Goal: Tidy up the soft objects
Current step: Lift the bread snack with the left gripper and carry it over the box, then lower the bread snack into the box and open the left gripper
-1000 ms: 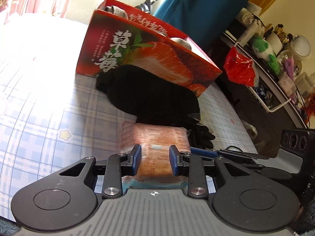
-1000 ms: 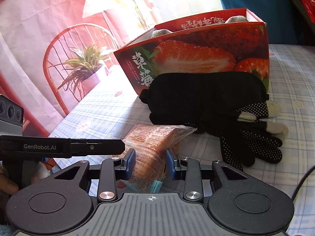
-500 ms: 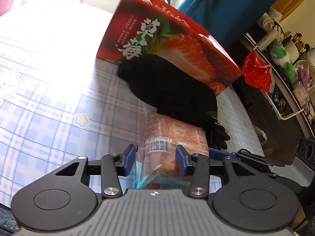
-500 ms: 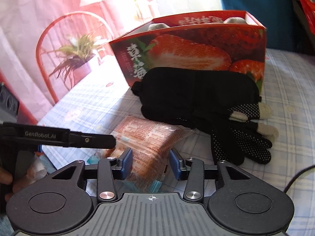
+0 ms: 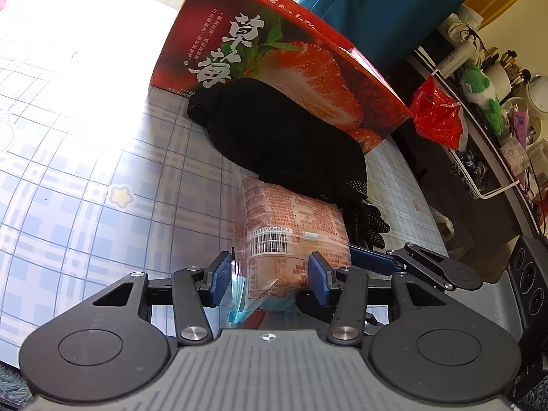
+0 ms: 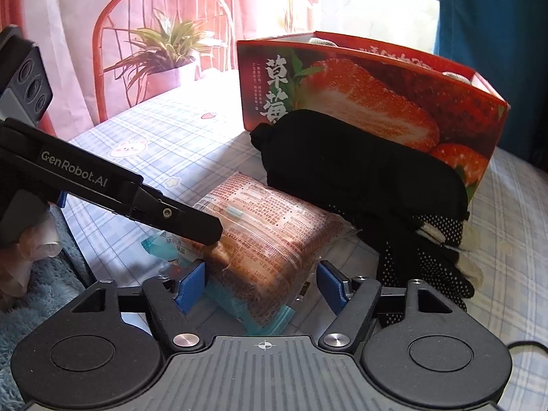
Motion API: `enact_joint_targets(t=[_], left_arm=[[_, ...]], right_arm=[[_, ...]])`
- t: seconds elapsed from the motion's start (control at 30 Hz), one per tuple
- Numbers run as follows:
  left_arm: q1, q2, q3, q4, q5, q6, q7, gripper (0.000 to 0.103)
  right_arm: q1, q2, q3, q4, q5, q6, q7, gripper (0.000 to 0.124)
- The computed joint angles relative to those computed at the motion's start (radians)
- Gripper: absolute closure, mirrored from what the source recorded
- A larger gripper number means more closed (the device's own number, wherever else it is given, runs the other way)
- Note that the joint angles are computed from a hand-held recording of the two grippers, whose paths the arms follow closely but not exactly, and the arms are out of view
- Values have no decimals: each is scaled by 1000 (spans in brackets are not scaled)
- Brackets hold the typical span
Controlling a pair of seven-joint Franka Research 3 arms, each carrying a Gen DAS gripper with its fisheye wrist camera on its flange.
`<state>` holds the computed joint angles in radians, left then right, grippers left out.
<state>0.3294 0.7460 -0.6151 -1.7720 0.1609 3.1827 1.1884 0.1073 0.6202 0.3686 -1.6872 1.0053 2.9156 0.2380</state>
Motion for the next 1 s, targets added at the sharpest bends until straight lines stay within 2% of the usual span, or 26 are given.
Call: enact_joint_targets(t=[0.13,0.23,0.4,0.63,0.8,1.0], left_arm=[[13,9,-21,4,11,4,18,57],[3,-3,-7,-2,19,25,13,59],[15,-22,-11,-13,63,75,-8,59],[17,-67,2,33,149,103,-50,59],[17,-41,-15,149,171,57,-20,59],[-48,17,18,341,117,-52,67,59]], right_arm=[[-26,-10,24,-4,36,-20,-46,73],[-23,-12,18,4,57,-33,-59,74],[-41,-36,41,5,158,-27,-181,74],[-16,-57,12,91,257,-62,-326,74],[20,-18,-37,224,218,-97,-298,74],[64,119,-81,478,35,-138,-127,74]])
